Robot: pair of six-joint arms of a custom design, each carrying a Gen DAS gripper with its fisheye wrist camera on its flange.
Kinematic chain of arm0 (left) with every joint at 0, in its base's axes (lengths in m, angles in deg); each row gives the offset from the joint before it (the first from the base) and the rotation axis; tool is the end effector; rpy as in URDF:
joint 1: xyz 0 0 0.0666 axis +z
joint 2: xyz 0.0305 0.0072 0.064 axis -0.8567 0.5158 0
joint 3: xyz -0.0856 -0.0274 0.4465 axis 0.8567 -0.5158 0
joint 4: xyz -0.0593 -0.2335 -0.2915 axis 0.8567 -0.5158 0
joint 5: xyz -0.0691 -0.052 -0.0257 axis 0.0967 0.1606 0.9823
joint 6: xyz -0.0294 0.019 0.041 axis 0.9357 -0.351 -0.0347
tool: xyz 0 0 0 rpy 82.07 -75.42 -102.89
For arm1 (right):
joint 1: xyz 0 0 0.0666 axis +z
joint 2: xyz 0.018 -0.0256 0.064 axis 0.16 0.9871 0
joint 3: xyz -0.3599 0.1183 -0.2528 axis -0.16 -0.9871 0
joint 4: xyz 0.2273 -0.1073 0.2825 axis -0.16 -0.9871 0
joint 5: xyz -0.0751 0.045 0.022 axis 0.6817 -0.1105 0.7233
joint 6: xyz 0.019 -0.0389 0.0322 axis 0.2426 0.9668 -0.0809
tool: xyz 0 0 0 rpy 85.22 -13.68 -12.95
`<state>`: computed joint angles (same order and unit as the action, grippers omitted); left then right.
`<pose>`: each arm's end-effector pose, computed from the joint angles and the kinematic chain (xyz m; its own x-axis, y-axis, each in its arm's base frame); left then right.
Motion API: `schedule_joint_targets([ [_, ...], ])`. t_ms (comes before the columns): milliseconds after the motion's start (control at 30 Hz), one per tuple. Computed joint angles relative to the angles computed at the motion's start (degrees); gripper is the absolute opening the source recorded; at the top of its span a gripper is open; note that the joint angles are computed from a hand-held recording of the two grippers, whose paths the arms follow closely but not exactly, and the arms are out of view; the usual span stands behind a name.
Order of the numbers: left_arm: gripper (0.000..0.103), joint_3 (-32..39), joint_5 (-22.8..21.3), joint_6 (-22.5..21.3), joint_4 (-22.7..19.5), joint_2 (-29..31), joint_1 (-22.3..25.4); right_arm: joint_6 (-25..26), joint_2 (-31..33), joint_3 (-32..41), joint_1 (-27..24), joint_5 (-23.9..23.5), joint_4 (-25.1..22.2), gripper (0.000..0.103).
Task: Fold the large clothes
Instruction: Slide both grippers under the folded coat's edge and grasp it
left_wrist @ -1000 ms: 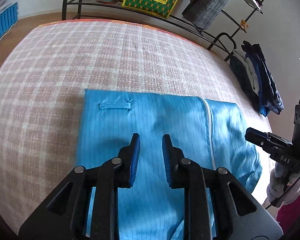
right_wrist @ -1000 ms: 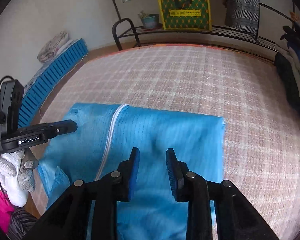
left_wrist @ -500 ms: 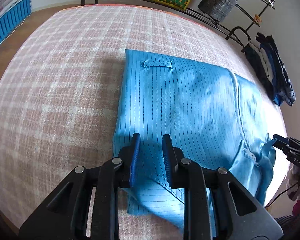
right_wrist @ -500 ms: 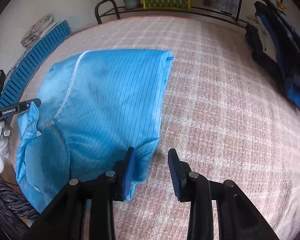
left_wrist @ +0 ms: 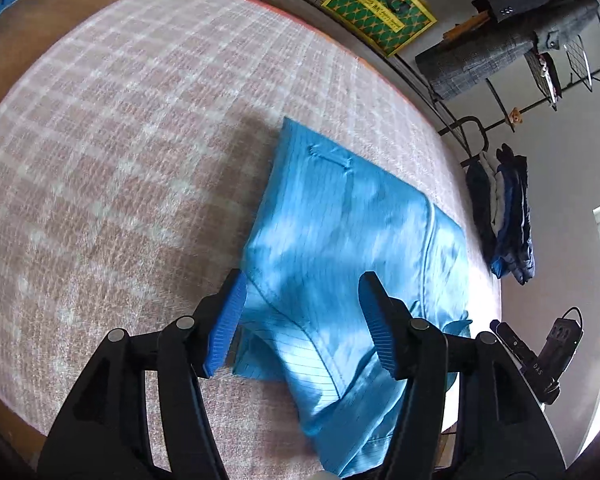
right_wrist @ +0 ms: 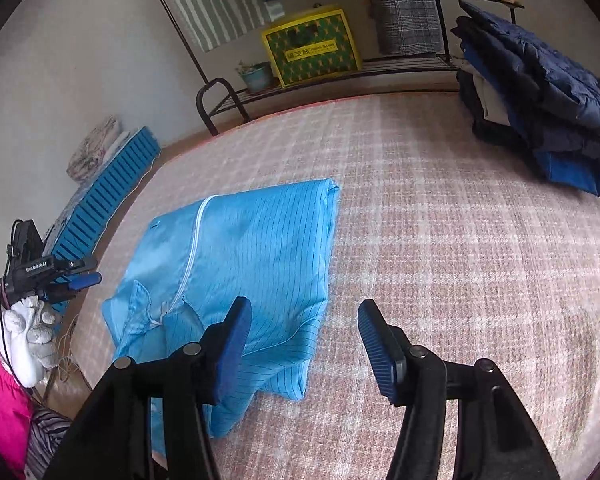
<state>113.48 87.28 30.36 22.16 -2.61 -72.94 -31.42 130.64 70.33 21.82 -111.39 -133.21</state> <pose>0.3514 -0.0931 0.4078 -0.7015 -0.6656 -0.2545 -0.4522 0.6918 -0.5629 0.4801 0.1243 0.4205 -0.8094 -0.2029 -0.5511 -0.4614 0.8003 0.3831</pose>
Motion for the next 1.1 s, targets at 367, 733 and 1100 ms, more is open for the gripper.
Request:
schedule_joint_targets([
  [367, 0.06, -11.9, 15.3, 7.5, 18.3, -0.4, 7.5, -2.7, 8.3, 2.3, -1.7, -11.2, -4.9, 0.059],
  [733, 0.06, -10.7, 22.4, 7.3, 24.0, 3.8, 9.5, -4.7, 12.8, 3.8, -2.9, -23.0, -5.7, 0.056],
  [1100, 0.016, -2.8, 9.2, -0.5, 12.1, 7.2, 2.8, -6.1, 13.7, 5.4, 2.5, -17.3, -3.3, 0.022],
])
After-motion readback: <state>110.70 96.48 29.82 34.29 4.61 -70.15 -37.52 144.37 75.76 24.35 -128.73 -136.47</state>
